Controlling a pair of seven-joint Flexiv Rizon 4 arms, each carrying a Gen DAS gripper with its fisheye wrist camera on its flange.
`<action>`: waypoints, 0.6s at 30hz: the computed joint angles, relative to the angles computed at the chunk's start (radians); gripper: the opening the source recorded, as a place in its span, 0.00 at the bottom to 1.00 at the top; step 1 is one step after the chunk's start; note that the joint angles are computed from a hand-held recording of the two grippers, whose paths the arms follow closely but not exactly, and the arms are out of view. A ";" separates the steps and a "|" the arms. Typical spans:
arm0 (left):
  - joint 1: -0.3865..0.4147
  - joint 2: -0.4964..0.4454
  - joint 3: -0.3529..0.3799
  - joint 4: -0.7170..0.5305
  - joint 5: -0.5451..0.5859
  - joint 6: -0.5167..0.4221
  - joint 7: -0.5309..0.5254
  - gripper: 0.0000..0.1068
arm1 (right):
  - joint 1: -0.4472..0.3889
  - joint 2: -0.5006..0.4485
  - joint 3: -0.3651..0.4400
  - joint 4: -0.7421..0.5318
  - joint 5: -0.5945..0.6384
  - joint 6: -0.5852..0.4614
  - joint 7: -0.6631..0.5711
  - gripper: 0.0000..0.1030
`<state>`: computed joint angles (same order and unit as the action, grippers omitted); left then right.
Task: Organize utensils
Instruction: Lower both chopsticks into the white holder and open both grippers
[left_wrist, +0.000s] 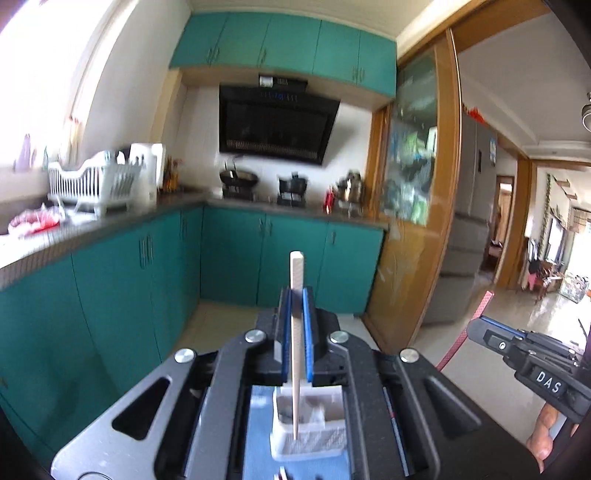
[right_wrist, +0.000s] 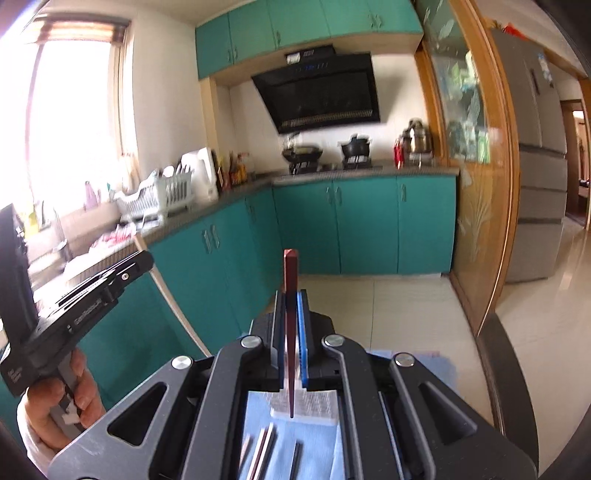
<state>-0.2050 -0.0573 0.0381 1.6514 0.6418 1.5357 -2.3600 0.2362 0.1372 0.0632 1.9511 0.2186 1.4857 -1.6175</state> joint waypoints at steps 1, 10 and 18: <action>-0.010 -0.006 0.007 -0.038 0.055 -0.022 -0.050 0.06 | -0.015 -0.014 0.006 -0.013 -0.032 0.013 0.025 0.06; -0.059 -0.166 0.063 -0.218 0.071 -0.091 -0.115 0.06 | -0.109 -0.211 -0.014 -0.054 -0.528 0.178 0.450 0.06; -0.010 -0.259 0.030 -0.119 -0.181 -0.030 0.056 0.06 | -0.196 -0.319 0.119 -0.087 -0.349 0.153 0.348 0.06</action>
<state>-0.2147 -0.3164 0.0678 1.5325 0.4605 1.5053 -2.3040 0.0401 -0.1818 0.1818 1.8641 -0.1301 1.6383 -1.2693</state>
